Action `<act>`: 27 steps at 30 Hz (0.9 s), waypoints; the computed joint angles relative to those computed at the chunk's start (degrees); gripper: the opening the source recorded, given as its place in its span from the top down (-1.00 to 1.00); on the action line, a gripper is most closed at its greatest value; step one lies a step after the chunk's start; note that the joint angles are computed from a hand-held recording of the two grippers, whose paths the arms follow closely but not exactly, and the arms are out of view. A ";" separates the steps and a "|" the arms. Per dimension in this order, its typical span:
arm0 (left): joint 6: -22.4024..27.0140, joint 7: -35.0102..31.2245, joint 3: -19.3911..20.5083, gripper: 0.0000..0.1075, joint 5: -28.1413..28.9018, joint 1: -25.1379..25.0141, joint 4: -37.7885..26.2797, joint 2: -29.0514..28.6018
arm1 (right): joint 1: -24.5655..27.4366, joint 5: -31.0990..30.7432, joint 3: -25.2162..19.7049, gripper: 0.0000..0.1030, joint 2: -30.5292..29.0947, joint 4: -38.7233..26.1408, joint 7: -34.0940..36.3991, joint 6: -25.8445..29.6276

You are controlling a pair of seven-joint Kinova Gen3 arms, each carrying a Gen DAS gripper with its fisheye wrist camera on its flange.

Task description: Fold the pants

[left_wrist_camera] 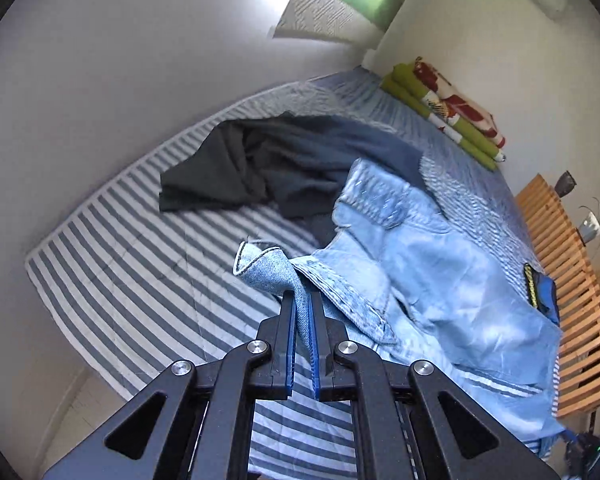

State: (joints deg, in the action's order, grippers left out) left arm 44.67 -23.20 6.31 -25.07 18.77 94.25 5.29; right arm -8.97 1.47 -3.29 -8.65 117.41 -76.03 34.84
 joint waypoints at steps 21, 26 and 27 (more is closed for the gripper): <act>-4.33 -15.12 -2.28 0.13 16.66 -5.83 1.48 8.44 | 1.11 -23.74 0.52 0.79 13.02 -7.47 16.50 4.23; -2.07 -20.36 -2.82 -0.12 19.47 -5.48 -9.83 15.49 | -0.53 -22.76 -2.31 0.64 20.73 -14.91 11.53 1.82; -1.36 -20.14 -2.48 -0.12 17.79 -5.13 -12.49 16.91 | -1.56 -21.80 -1.82 0.64 22.34 -16.68 9.74 2.18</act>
